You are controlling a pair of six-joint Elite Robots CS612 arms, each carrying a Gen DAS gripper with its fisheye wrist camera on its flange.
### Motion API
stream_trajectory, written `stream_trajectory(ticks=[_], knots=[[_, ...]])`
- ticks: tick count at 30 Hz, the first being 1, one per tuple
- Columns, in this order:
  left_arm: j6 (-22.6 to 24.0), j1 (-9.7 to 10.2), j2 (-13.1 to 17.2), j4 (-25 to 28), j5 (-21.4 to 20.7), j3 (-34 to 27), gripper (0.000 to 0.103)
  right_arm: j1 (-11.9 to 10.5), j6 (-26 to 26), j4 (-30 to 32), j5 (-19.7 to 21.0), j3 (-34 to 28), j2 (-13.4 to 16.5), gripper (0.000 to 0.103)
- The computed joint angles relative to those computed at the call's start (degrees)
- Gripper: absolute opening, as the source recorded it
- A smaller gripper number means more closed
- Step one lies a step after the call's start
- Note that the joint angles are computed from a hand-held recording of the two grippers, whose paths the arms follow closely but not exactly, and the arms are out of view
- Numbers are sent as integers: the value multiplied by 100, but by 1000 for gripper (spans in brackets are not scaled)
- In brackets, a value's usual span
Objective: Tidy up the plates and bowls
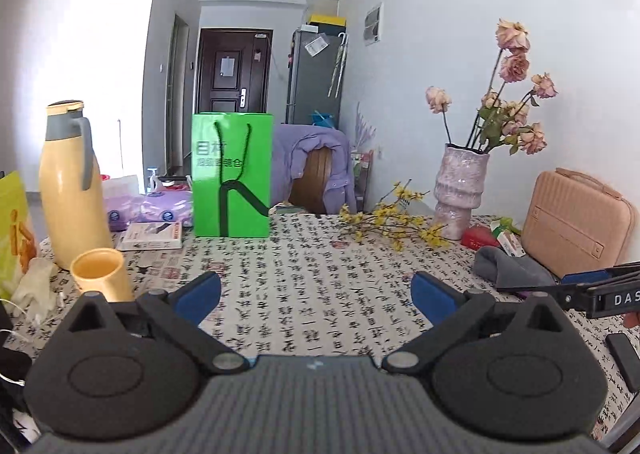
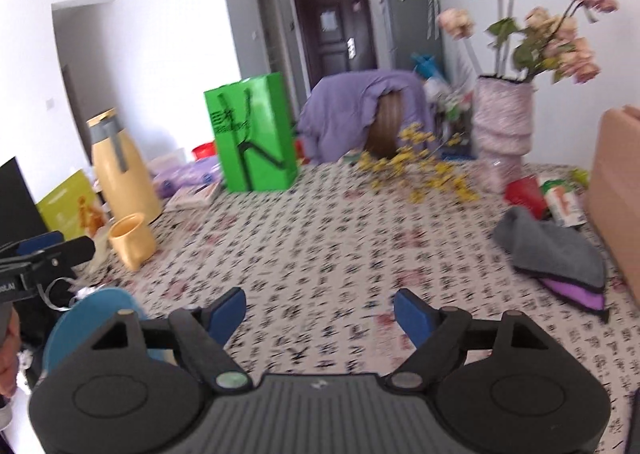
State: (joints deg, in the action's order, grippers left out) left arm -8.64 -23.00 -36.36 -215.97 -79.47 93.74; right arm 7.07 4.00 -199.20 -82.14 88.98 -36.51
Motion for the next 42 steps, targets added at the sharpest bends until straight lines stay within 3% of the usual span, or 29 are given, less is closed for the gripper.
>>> stream_trajectory(ticks=[5, 7, 12, 20, 27, 36, 42], knots=[[-121, -190, 240, -271, 262, -174, 103, -4, -334, -1091, -660, -55, 336, 83], [58, -282, 391, -584, 504, -247, 103, 23, -567, -1559, -908, -159, 522, 88], [373, -423, 573, -780, 783, -371, 103, 25, -896, -2110, -927, -293, 771, 89], [91, -461, 553, -799, 739, -248, 103, 4, -679, -2249, -746, -207, 751, 90], [29, -507, 432, -1148, 717, 142, 103, 58, -630, -2484, -801, 81, 643, 90], [35, -661, 278, -1938, 830, 864, 103, 181, -617, -3076, -827, 693, 505, 91], [120, -836, 268, -2464, 1142, 1331, 103, 293, -567, -3495, -855, 1107, 479, 92]])
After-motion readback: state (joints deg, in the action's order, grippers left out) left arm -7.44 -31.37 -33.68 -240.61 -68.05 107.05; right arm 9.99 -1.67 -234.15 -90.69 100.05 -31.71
